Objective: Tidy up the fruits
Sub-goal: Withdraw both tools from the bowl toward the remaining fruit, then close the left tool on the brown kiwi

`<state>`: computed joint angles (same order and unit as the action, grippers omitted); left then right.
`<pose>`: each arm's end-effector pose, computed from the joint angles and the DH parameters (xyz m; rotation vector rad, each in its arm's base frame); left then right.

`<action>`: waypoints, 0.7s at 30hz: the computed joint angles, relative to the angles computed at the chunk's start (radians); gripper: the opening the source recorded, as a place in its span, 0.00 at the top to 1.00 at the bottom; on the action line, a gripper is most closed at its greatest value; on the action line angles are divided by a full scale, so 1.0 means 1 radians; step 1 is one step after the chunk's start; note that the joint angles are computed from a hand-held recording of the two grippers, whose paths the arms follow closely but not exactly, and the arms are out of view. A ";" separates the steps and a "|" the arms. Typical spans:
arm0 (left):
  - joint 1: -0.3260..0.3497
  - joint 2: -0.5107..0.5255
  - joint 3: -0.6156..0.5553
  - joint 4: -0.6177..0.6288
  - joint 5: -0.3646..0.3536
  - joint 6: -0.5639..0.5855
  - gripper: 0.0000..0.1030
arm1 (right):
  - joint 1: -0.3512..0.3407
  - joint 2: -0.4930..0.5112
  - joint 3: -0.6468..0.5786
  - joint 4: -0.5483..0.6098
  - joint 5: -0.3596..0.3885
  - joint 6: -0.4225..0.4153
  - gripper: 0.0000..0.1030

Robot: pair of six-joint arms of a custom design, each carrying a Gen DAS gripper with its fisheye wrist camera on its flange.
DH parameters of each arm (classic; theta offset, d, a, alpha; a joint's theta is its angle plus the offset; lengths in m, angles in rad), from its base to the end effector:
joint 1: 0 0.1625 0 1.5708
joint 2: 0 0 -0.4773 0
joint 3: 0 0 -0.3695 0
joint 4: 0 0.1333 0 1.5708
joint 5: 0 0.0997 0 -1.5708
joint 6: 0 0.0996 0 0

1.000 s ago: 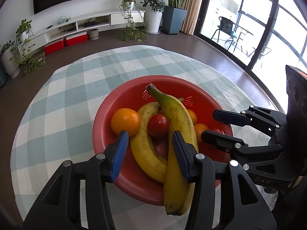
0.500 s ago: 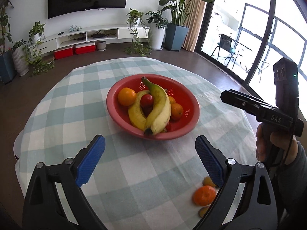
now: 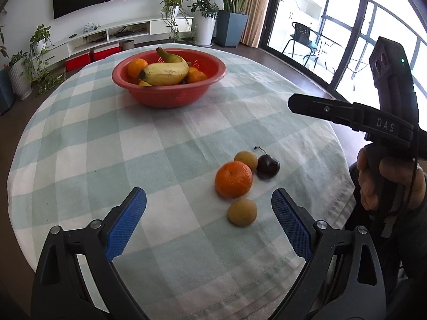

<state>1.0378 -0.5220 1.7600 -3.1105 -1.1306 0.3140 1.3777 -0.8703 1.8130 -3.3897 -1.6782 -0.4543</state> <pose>-0.1822 -0.6547 -0.0051 1.0255 2.4984 -0.4738 -0.0072 -0.6759 0.2416 0.2688 -2.5407 1.0907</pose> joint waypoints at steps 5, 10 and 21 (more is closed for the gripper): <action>0.002 0.014 0.033 -0.008 -0.015 -0.018 0.07 | 0.009 -0.010 0.043 -0.004 -0.018 -0.012 0.16; 0.002 0.026 0.018 -0.007 -0.029 -0.005 0.21 | 0.009 -0.009 0.060 -0.017 -0.026 -0.031 0.21; 0.005 0.052 -0.016 0.040 -0.017 -0.002 0.55 | 0.000 -0.009 0.065 -0.017 -0.012 -0.029 0.24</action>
